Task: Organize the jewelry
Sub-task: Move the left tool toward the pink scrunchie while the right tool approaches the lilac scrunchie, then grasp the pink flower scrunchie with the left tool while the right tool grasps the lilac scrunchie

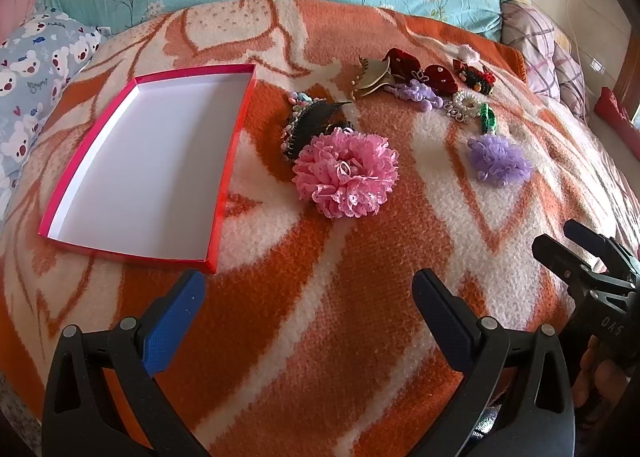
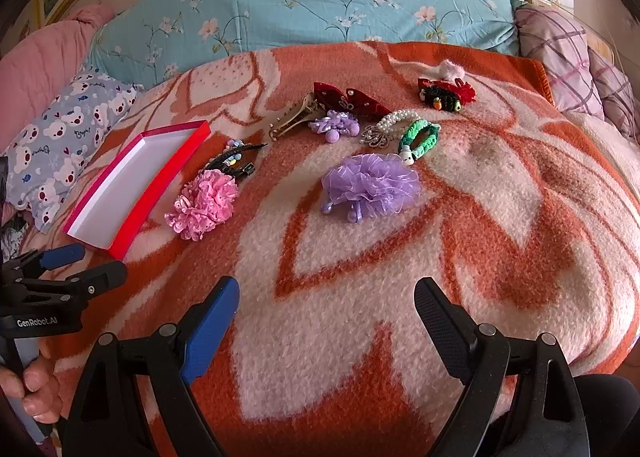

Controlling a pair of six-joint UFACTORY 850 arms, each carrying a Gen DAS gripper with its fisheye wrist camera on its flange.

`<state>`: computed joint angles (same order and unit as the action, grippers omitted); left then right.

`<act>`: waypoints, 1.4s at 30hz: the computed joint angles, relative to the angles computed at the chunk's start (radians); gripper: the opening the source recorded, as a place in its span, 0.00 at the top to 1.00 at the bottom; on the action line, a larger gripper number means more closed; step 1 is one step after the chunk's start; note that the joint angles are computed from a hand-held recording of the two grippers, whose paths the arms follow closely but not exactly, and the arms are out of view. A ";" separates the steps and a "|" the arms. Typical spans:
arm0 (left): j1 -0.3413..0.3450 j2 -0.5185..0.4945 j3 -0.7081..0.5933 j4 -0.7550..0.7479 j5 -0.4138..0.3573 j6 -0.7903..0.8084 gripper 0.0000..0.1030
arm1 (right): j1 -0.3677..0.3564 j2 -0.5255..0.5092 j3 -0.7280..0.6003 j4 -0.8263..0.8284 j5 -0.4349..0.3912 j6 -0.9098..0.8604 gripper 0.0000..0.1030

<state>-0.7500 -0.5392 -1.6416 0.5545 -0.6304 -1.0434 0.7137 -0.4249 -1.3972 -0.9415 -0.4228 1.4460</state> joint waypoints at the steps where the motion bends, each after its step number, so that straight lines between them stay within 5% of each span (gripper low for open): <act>1: 0.000 -0.001 0.000 -0.001 -0.001 0.001 0.00 | 0.001 -0.002 -0.003 -0.001 -0.011 -0.007 0.12; 8: 0.002 -0.007 0.001 -0.010 0.002 0.005 0.00 | 0.005 -0.015 -0.023 0.007 -0.058 -0.045 0.12; 16: 0.016 -0.021 -0.019 -0.039 0.015 0.041 0.00 | -0.005 -0.012 -0.003 -0.151 -0.043 0.102 0.13; 26: 0.054 -0.103 -0.146 -0.092 0.032 0.133 0.00 | -0.057 -0.057 -0.090 0.015 -0.049 -0.089 0.14; 33: 0.084 -0.230 -0.310 -0.228 -0.004 0.283 0.00 | -0.106 -0.130 -0.184 0.170 -0.069 -0.223 0.33; 34: 0.087 -0.246 -0.332 -0.245 -0.009 0.305 0.02 | -0.111 -0.139 -0.193 0.175 -0.071 -0.225 0.33; 38: 0.100 -0.305 -0.404 -0.375 -0.035 0.443 0.36 | -0.130 -0.176 -0.233 0.262 -0.073 -0.305 0.48; 39: 0.105 -0.308 -0.403 -0.424 -0.029 0.484 0.52 | -0.135 -0.181 -0.236 0.273 -0.060 -0.312 0.56; 42: 0.108 -0.297 -0.380 -0.471 -0.004 0.533 0.69 | -0.142 -0.178 -0.226 0.313 -0.024 -0.344 0.79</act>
<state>-0.6423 -0.8360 -2.0220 0.0836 -0.6345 -0.5100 0.5722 -0.6028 -1.6230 -0.6287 -0.4466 1.1017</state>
